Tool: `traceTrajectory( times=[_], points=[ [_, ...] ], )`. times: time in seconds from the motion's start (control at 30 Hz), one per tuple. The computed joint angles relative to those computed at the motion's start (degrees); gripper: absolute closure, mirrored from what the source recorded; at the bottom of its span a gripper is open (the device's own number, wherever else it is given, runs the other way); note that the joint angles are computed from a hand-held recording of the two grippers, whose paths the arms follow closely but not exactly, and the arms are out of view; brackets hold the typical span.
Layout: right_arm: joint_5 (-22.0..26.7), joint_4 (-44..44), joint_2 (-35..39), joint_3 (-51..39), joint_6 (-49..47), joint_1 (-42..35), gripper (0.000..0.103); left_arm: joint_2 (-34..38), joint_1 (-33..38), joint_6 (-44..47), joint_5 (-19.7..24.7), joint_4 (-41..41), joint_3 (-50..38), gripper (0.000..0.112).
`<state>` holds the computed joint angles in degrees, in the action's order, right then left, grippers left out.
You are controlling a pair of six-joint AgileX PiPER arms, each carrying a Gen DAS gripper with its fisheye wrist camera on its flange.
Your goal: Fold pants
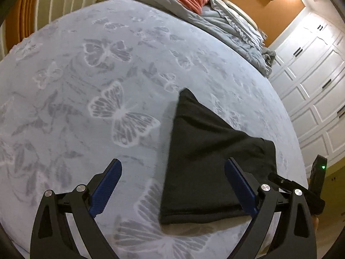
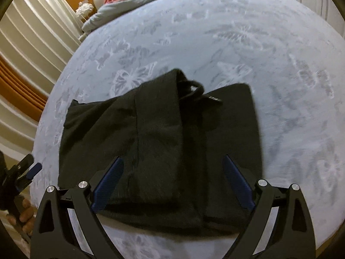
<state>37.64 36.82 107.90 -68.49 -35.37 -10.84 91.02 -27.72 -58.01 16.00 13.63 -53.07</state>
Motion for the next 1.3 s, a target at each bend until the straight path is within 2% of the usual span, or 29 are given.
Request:
traceTrajectory(
  times=[0.07, 0.17, 0.23, 0.27, 0.3, 0.37, 0.4, 0.47, 0.57, 0.63, 0.7, 0.77, 0.83, 0.97, 1.03, 1.13, 1.23, 1.3],
  points=[
    [-0.27, -2.08, 1.17, -1.00, 3.85, 1.01, 0.013, -1.58, -1.47, -7.86, 0.95, 7.73, 1.10, 0.018],
    [0.44, -2.46, 1.51, -1.55, 6.03, 0.82, 0.013, -3.11, -2.60, -9.40, 1.09, 10.63, 2.00, 0.018],
    [1.40, -3.05, 1.35, -1.62, 6.71, 0.29, 0.013, -2.72, -4.33, -14.29, 2.97, 16.57, 1.13, 0.018],
    [1.71, -3.11, 1.37, -1.43, 6.84, -0.14, 0.018, -2.67, -5.06, -16.23, 3.83, 18.87, 1.01, 0.018],
    [1.90, -3.69, 1.52, -1.29, 7.24, -0.40, 0.024, -2.66, -5.58, -17.17, 4.60, 20.21, 0.88, 0.018],
    [3.05, -1.06, 1.90, -0.94, 3.39, -1.47, 0.071, -3.06, -5.28, -16.89, 4.24, 19.87, 1.23, 0.018],
    [4.57, 0.49, 2.22, -1.37, 1.52, -1.75, 0.082, -3.57, -4.48, -15.96, 3.49, 18.80, 1.63, 0.018],
    [2.60, -0.23, 0.24, -0.44, 0.76, -0.33, 0.089, -5.59, -2.95, -16.00, 3.07, 18.46, 2.74, 0.018],
    [6.12, 7.73, -3.59, -1.63, -4.34, 1.18, 0.091, -10.16, 0.47, -19.58, 2.87, 20.99, 5.46, 0.018],
    [11.98, 14.16, -5.87, -5.16, -6.48, 3.68, 0.092, -13.89, 4.45, -19.11, 2.18, 19.79, 7.84, 0.018],
    [17.03, 17.05, -7.39, -11.43, -4.44, 9.81, 0.092, -16.43, 7.85, -18.83, 2.23, 19.10, 9.57, 0.018],
    [20.56, 17.60, -6.50, -20.09, -0.34, 17.28, 0.092, -19.30, 12.79, -14.87, 1.35, 14.85, 11.98, 0.018],
    [23.53, 17.14, -3.59, -29.12, 4.40, 23.49, 0.092, -21.26, 17.27, -8.67, 0.52, 8.31, 13.78, 0.018],
    [24.46, 7.84, 4.68, -45.60, 15.95, 36.32, 0.095, -24.31, 27.25, 13.85, -0.58, -14.20, 16.65, 0.018],
    [24.85, 4.87, 8.14, -49.62, 20.15, 39.02, 0.096, -25.14, 30.50, 24.37, -0.02, -24.64, 17.37, 0.018],
    [23.75, 2.37, 10.35, -50.16, 23.04, 39.97, 0.097, -26.06, 31.99, 30.90, 0.70, -31.10, 17.69, 0.018],
    [19.76, 8.61, 3.68, -39.18, 16.20, 35.06, 0.097, -26.25, 30.12, 29.29, 0.42, -29.69, 17.55, 0.018],
    [17.94, 15.61, -4.06, -27.72, 7.41, 27.36, 0.097, -25.35, 27.55, 26.77, 0.14, -27.38, 16.87, 0.018]
  ],
)
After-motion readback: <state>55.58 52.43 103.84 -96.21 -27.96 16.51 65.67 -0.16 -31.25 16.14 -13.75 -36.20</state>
